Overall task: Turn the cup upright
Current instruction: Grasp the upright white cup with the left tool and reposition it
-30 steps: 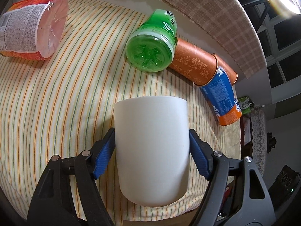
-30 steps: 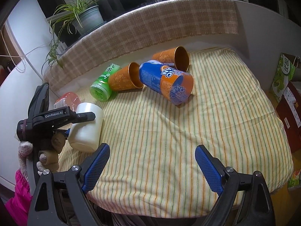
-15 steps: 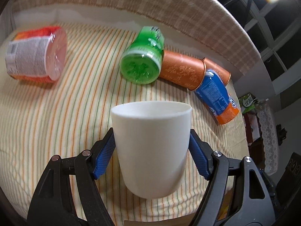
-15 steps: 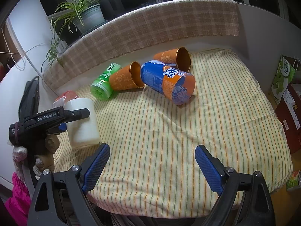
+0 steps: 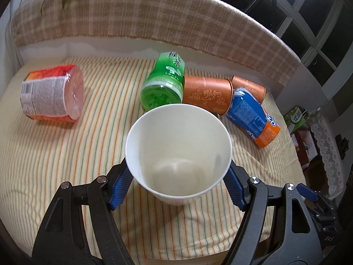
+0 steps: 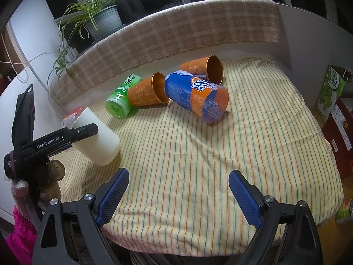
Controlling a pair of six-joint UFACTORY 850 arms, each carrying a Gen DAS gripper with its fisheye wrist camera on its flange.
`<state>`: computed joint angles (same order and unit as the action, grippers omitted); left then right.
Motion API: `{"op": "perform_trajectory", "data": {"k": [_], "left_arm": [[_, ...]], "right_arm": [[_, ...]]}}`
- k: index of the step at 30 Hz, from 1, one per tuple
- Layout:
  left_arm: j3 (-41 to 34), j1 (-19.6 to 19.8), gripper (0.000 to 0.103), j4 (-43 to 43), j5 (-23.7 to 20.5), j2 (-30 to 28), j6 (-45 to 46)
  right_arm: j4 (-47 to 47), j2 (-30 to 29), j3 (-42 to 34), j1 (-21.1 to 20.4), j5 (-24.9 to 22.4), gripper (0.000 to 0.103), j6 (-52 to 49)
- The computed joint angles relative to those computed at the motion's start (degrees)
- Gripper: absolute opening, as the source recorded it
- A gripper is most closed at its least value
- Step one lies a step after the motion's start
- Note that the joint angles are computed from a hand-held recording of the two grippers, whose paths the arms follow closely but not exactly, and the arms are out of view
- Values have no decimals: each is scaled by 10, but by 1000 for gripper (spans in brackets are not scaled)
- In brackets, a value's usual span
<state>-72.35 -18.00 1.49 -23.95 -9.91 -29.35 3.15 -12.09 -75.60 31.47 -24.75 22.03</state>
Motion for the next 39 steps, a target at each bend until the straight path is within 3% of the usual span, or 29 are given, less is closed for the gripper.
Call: {"op": "perform_trajectory", "data": {"k": [17,39], "left_arm": [[3,-27,76,239,4,-5,-171],[0,-32,76,202,1,-14,-110]], "right_arm": [[-10,-1,1,0,0,93,4],[-26,-3,-2,3,-2,93,19]]}}
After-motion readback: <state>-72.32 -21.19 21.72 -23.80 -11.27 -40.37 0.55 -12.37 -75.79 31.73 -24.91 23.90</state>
